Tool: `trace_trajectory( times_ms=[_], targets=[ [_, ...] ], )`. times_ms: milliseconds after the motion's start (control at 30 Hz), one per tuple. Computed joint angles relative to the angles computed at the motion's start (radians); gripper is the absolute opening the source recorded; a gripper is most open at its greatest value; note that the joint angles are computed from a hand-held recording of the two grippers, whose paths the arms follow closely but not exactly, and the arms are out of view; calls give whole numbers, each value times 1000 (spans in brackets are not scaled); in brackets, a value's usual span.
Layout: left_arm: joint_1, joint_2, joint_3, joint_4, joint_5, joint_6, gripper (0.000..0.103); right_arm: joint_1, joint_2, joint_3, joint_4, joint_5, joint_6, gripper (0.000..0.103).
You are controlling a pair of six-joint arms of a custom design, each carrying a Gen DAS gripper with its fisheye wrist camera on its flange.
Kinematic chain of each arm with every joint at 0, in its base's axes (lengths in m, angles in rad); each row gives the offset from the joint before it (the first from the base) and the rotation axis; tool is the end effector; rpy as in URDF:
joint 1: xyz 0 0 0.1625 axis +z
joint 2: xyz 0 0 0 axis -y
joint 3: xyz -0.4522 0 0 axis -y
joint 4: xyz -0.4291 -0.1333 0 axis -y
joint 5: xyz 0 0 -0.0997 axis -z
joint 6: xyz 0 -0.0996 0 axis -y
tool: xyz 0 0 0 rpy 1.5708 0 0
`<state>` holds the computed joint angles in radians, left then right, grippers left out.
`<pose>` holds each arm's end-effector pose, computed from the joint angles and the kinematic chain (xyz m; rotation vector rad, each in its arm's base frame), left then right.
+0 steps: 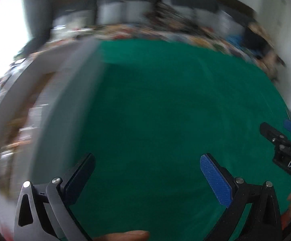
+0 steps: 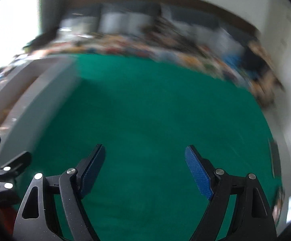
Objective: Organize snacks
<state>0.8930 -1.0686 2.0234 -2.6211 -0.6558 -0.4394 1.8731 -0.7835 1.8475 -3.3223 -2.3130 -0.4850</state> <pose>-0.1925 -0.5776 0.1577 0.2217 2.3097 -0.6993 0.2572 -0.6030 0.1130 0.5742 -2.2006 0.7230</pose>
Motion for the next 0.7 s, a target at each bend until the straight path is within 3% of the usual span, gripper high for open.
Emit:
trace_trajectory(
  times_ms=[167,300,367,467,567,700],
  targets=[
    [-7,282,-166,-152,-98,174,103,-207,-101,63,-72,-37,30,84],
    [-15,443,-312,-183,-154,257,103,-306,-137,59,-115,-30,51,84],
    [-23,518,-373,-228,-126,317,103,-328,-151,65,-129,-34,58,84],
    [-11,571,-455,-221,-169,417,103,-347,-172,68,-138,-6,96,85],
    [-8,596,-499,-201,-176,430,103,-358,-157,32,-158,5,93,86],
    [-5,586,-473,-221,-182,428,103,-369,-150,22,-173,11,88,93]
  ],
)
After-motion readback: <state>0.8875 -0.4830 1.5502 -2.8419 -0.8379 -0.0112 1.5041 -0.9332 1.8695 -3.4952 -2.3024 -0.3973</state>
